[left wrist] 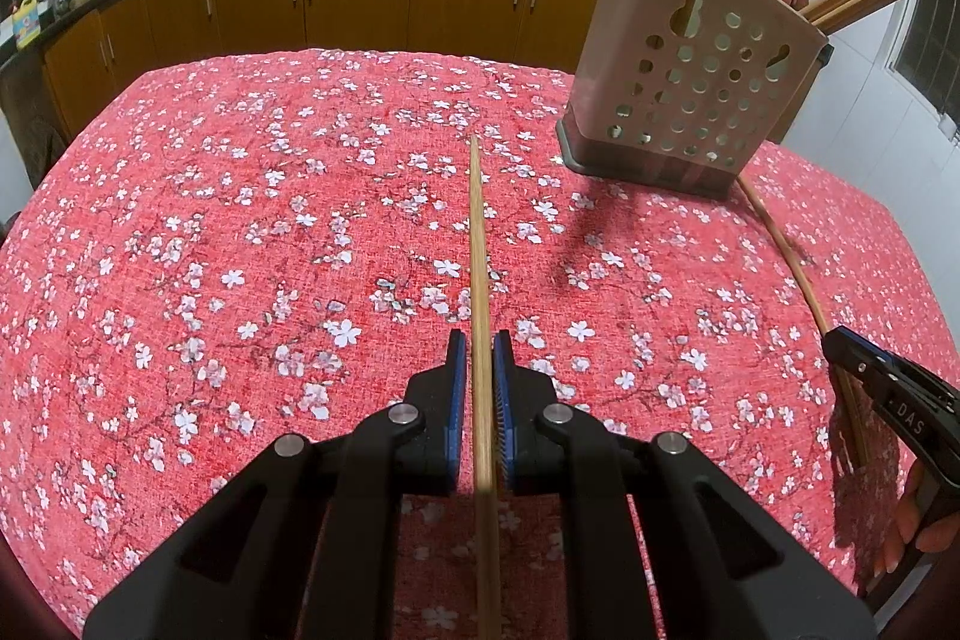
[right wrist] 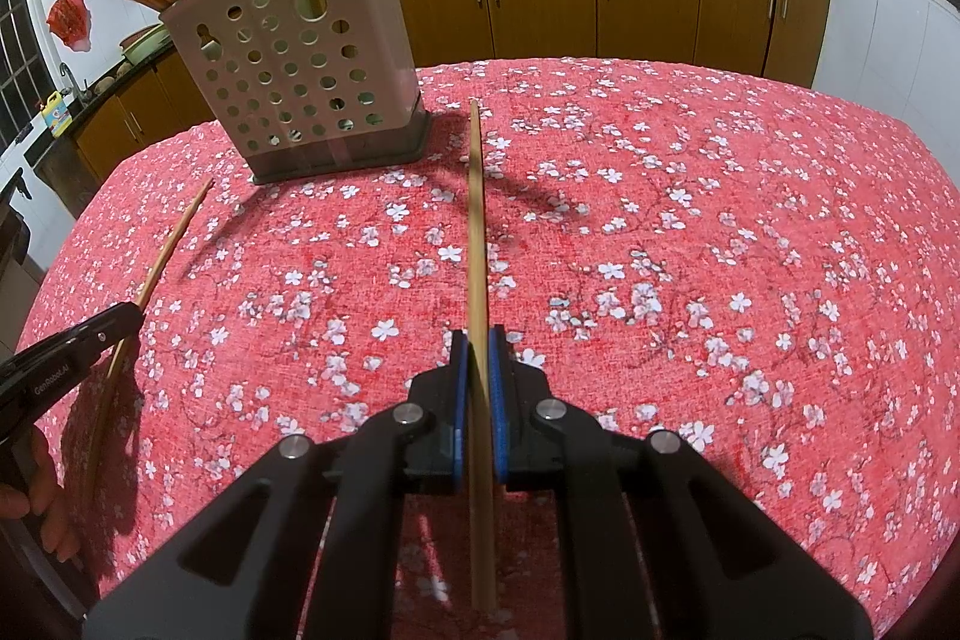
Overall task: Organize utensils
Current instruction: 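Grasp the last chopstick with the right tool while the left tool grasps another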
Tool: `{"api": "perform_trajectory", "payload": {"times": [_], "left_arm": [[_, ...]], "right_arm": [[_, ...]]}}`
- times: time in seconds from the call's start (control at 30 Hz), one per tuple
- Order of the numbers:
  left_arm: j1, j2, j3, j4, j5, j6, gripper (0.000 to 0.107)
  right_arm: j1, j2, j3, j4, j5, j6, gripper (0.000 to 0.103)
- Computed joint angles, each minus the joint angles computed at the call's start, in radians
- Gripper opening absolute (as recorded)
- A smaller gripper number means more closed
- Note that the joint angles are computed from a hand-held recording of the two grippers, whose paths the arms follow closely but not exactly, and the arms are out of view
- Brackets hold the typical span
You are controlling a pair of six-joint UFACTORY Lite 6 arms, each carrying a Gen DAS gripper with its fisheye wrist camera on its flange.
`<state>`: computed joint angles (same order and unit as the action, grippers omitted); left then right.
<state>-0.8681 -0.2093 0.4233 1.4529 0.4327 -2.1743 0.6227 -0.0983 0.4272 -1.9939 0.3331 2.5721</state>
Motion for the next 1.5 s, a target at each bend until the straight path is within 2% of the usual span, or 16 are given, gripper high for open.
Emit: {"api": "perform_trajectory", "payload": {"times": [0.53,0.7,0.87,1.5], "left_arm": [[0.005,0.003,0.004,0.001,-0.002,0.003,0.011],[-0.083,0.019,0.021,-0.113,0.085,0.074,0.011],[-0.137,-0.002,0.003,-0.155,0.119,0.079,0.011],[-0.207,-0.061,-0.043,-0.209,0.157,0.089,0.011]], "right_arm": [[-0.006,-0.003,-0.001,-0.005,-0.005,-0.001,0.008],[0.025,-0.009,0.001,0.102,0.017,-0.091,0.008],[0.055,-0.046,-0.030,0.146,0.027,-0.112,0.008],[0.078,-0.081,-0.058,0.178,0.032,-0.120,0.008]]}}
